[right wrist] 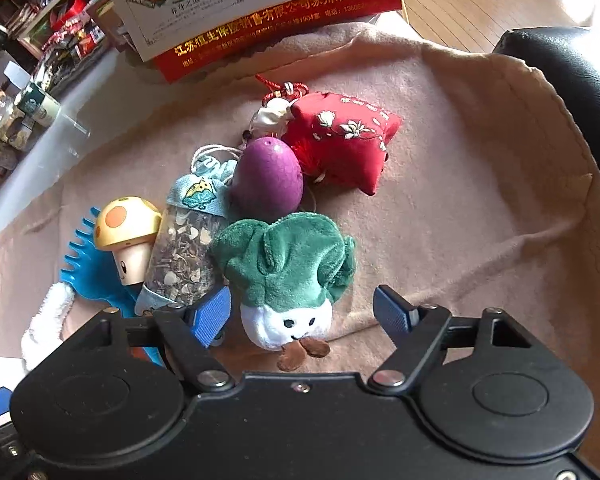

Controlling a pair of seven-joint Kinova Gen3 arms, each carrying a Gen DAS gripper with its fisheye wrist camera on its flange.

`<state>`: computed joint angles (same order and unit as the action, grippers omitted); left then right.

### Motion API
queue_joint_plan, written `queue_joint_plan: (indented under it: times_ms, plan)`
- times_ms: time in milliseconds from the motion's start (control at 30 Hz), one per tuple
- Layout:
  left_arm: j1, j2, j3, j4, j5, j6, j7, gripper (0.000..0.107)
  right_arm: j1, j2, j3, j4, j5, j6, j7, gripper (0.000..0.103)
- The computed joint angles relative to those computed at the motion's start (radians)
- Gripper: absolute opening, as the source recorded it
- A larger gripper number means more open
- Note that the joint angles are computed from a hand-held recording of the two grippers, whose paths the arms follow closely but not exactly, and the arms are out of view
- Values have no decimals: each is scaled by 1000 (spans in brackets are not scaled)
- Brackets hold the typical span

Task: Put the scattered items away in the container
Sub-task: 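Reach the right tool to the green-hatted plush doll and close on it, then grasp the blue toy rake handle with the left tool while the right tool lifts the doll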

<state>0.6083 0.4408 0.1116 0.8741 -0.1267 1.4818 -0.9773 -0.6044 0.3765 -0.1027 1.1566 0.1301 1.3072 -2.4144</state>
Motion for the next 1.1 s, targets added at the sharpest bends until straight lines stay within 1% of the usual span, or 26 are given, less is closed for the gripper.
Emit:
queue_joint_plan:
  times_ms: [33, 67, 100, 133, 200, 233, 367, 400, 500, 600, 733, 867, 933, 1000, 1033, 1100]
  plan:
    - [-5, -2, -1, 1, 5, -1, 5, 100, 5, 10, -7, 3, 2, -5, 5, 66]
    - [-10, -4, -2, 4, 9, -3, 8, 100, 29, 14, -33, 16, -4, -26, 9, 64]
    - [-15, -7, -3, 8, 13, -7, 11, 100, 50, 10, -50, 43, -21, -64, 14, 56]
    - [-22, -9, -2, 10, 19, -9, 14, 100, 53, 7, -48, 59, -34, -86, 20, 53]
    - [-39, -12, 0, 11, 35, -12, 18, 100, 15, 5, -15, 58, -27, -81, 52, 51]
    - [-46, -11, 0, 9, 41, -13, 17, 100, 2, 3, -15, 48, -11, -62, 65, 50]
    - [-67, 14, 2, -34, 61, 3, 10, 100, -67, -36, -8, 27, 98, 31, 97, 50]
    - [-68, 28, 0, -54, 62, 13, 9, 100, -66, -49, -11, 30, 101, 49, 106, 50]
    - [-71, 68, -3, -105, 72, 29, 2, 100, -26, -91, -23, 58, 50, 78, 138, 51]
    - [-70, 110, -7, -135, 86, 35, 2, 100, -3, -102, -26, 79, 33, 105, 146, 51]
    - [-53, 165, -21, -157, 80, 46, 7, 100, 22, -117, -27, 153, 11, 72, 116, 51]
    - [-56, 178, -29, -103, 87, -2, 26, 98, 45, -139, -32, 217, -10, 9, 88, 54]
    - [-65, 186, -31, -86, 97, -16, 45, 93, 51, -140, -35, 223, -13, -2, 82, 55]
    - [-78, 190, -31, -64, 108, -39, 63, 92, 60, -137, -38, 234, -29, -12, 85, 55]
    - [-86, 193, -30, -57, 113, -47, 67, 89, 69, -136, -45, 246, -36, -22, 85, 55]
    - [-97, 201, -28, -54, 117, -55, 67, 85, 47, -130, -44, 246, -10, -21, 83, 55]
